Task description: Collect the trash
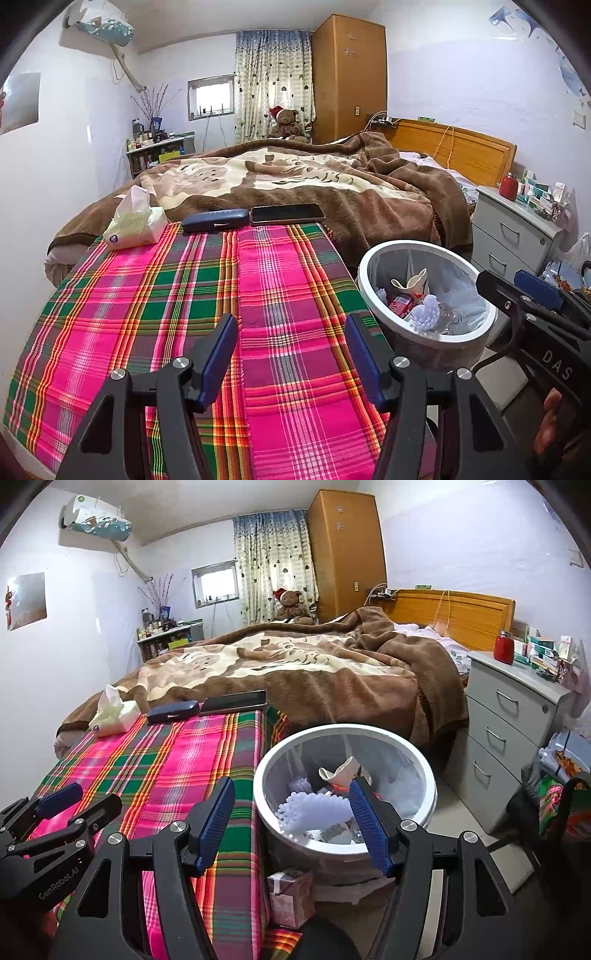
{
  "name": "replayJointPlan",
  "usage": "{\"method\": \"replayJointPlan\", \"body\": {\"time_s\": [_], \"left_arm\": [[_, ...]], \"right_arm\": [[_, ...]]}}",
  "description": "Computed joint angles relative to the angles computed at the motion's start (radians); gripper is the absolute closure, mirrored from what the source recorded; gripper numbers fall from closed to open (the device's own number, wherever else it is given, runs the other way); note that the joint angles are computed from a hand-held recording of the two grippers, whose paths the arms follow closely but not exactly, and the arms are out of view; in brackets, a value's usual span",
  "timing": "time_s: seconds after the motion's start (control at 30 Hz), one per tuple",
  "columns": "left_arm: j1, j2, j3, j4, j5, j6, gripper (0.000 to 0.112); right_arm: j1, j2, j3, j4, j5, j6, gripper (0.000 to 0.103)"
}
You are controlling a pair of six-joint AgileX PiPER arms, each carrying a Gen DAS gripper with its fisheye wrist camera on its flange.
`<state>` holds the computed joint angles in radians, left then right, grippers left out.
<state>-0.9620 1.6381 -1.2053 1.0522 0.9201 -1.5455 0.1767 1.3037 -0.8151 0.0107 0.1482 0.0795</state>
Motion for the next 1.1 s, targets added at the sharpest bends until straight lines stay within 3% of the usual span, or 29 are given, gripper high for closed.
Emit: {"method": "replayJointPlan", "body": {"time_s": [0.07,0.37,0.73,1.1], "left_arm": [[-0.004,0.003,-0.003,0.000,0.005,-0.001,0.052],[-0.008,-0.001,0.000,0.003,0.012,-0.006,0.052],[-0.018,-0.009,0.007,0.012,0.020,-0.016,0.052],[-0.020,-0.011,0.003,0.012,0.028,-0.013,0.052]], "right_arm": [[0.003,0.002,-0.002,-0.063,0.003,0.066,0.037],[0.002,-0.002,0.001,0.003,0.003,0.000,0.037],[0.013,-0.005,-0.006,-0.072,0.014,0.079,0.037],[0.011,-0.002,-0.009,-0.023,0.013,0.032,0.037]]}}
